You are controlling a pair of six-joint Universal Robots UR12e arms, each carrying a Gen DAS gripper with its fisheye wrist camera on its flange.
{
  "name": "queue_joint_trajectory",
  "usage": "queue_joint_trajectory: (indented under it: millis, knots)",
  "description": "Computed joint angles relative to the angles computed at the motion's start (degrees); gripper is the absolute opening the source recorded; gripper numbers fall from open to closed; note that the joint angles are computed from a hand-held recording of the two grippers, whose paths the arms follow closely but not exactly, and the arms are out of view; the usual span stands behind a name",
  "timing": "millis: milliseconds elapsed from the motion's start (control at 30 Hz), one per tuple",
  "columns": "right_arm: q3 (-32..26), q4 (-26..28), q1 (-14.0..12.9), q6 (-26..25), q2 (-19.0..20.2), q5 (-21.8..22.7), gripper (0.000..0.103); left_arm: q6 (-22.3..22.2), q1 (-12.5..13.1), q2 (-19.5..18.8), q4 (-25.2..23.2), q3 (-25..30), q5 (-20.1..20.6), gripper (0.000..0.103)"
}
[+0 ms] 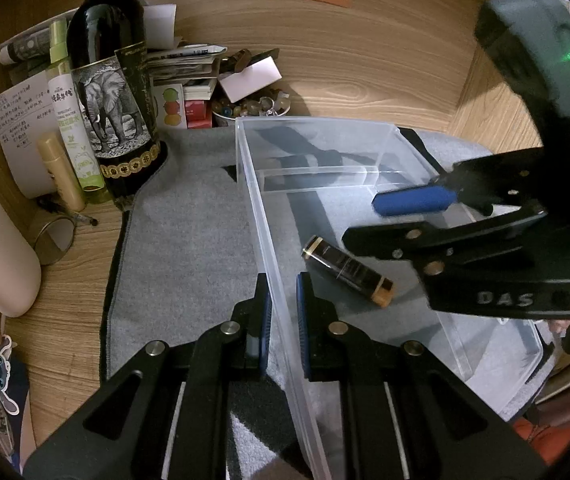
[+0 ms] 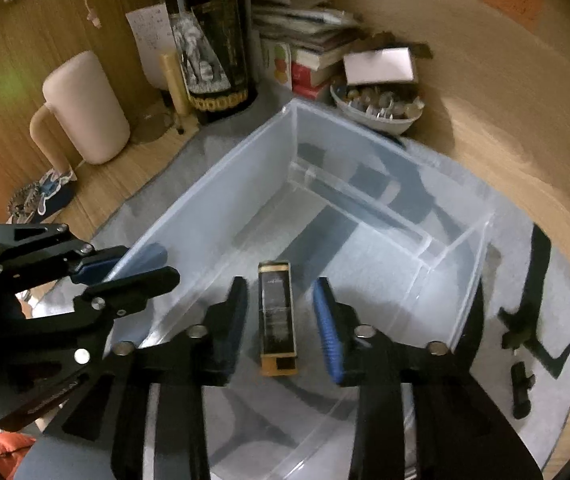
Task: Organize rigid objects
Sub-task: 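Carry the tube into the clear box and open the right tool, then grasp the small black connector on the mat with the right tool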
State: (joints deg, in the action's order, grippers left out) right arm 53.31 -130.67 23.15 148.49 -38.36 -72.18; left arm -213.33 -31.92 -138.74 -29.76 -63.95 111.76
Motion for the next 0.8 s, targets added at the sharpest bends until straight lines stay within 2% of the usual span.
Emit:
queue_joint_trajectory:
  millis: [100,200,300,500,667,800]
  knots:
    - [1.66,-3.16,-0.33,0.65,-0.91,0.84,0.037,-0.03,0.01,0.03,0.00,-0.04,-0.05,0.012]
    - [3.85,-8.33,-0.81,2.43,-2.05,1.11,0.050,-0.05,-0.01,0.00,0.04,0.00,-0.01,0.012]
    - [6.60,-15.92,-1.42,4.84,-3.34,0.30,0.062,-0.05,-0.01,0.00,0.06,0.00,0.01,0.012]
    - [8.79,-25.73,-3.13,11.38,-4.63,-3.29,0.076,-0.07,-0.01,-0.02,-0.02,0.05,0.03,0.012]
    - [9.50,-28.33,-4.70,15.30,-5.00,-7.69,0.077,0.09,-0.03,0.01,-0.35,0.09,0.18,0.012]
    - [8.63,-26.06,-5.55,16.64,-4.20,-11.31,0.077,-0.06,-0.08,-0.06,-0.86,0.36,0.36,0.012]
